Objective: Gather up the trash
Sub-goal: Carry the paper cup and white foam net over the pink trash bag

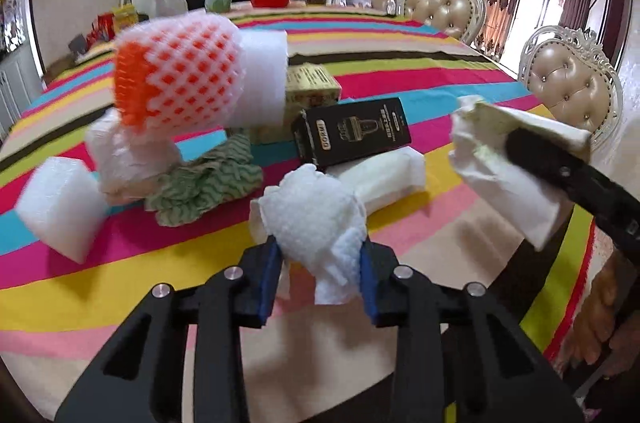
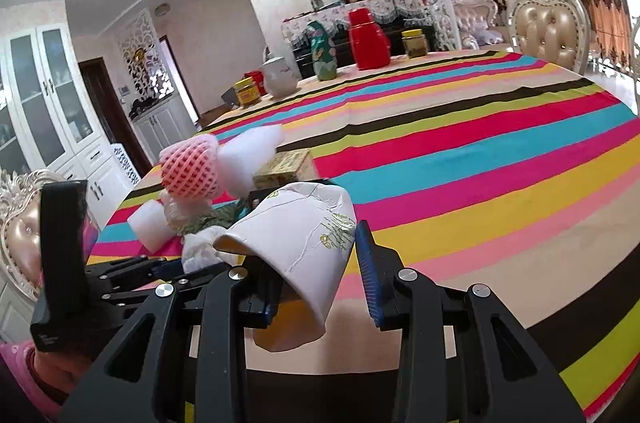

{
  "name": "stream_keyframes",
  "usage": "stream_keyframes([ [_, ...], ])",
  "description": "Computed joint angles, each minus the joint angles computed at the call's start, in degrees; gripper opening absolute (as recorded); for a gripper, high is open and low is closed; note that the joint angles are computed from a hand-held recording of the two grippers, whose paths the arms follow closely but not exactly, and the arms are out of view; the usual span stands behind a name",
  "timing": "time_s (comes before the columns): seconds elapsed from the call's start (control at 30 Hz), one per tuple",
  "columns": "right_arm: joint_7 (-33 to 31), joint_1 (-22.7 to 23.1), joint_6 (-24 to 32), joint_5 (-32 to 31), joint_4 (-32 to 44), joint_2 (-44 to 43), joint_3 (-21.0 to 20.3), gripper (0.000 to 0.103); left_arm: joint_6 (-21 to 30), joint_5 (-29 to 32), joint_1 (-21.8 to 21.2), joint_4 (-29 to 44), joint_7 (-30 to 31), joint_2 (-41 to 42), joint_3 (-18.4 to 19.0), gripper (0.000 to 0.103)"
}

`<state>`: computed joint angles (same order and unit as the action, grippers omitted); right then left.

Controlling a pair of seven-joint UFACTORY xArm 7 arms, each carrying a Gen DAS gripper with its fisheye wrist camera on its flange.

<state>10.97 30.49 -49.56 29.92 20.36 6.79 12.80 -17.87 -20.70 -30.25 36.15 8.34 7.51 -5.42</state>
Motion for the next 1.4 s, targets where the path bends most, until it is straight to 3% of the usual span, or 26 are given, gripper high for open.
stream_keyframes([
  [0.4,-11.7,6.2,4.6,10.3,7.3,2.9,1.3,0.034,-8.6,-6.5,3.8,-8.4,2.5,-6.3,-3.5,0.033],
  [0.8,-21.7,13.0,8.5,16.5,17.8,8.0,1.2,0.034,-11.0,-2.3,12.3,-15.3,-1.1,-13.0,-4.6,0.033],
  [1.2,-32.5,20.7,13.4,22.1,31.8,15.0,-0.5,0.034,-11.0,11.9,21.5,-22.9,-9.9,-20.4,1.4,0.033],
  [1.4,-39.5,25.8,17.4,25.3,41.1,19.4,-3.4,0.034,-10.9,19.4,26.2,-25.9,-12.3,-24.2,7.2,0.033],
])
